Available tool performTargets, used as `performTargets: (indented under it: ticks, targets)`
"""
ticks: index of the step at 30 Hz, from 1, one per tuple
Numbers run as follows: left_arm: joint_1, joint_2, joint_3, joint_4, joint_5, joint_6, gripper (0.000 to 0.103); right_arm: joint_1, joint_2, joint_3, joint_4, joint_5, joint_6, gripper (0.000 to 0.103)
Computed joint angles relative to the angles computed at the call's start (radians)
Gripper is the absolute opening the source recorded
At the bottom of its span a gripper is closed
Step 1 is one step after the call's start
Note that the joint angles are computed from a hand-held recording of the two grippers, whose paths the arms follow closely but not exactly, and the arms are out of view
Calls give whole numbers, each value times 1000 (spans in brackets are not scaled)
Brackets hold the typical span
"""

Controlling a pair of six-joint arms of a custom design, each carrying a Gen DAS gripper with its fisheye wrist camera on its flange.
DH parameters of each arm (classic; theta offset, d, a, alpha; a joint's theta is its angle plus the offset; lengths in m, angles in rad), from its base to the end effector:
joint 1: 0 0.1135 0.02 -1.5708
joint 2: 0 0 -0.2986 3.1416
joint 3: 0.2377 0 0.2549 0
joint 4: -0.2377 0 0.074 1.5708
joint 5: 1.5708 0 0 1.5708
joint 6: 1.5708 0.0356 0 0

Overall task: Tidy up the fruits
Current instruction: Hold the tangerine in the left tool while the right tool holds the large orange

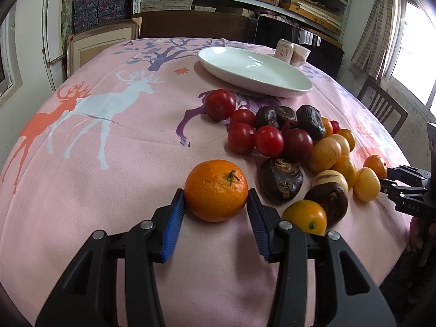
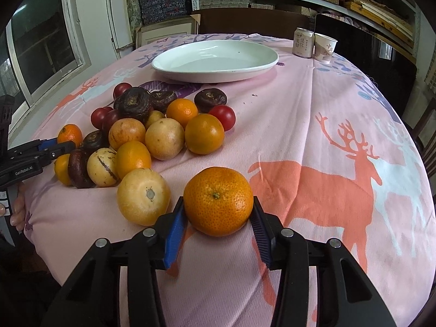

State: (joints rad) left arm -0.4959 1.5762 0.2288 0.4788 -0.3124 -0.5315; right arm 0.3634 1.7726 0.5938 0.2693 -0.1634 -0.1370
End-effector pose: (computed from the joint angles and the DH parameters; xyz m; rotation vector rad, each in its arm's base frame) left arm 0.1853 -0.0878 0.1015 -0.1798 2.3796 -0.1021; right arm 0.2755 0.1110 0.1139 -0.6833 2.3918 0.2987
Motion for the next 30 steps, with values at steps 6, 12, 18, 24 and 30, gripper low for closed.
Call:
performTargets:
  ticks: [6,12,18,24,30]
  targets:
    - [-37,16,49,-87,-73,-8,45,2,-2,-2,1,2,0,47]
    - [-9,7,51,-96,-58,-21,45,0,-7,-6,1,2,-4,47]
    - [-33,5,77,-148,-105,-38,53,-9,-30,-24,11,7,-11,47]
    - [-31,2,90,-164,-107,-32,56,-3,-38,-28,16,12,-4,47]
    - [-22,28,108,-176,-91,-33,45,-4,-40,-33,21,9,1,47]
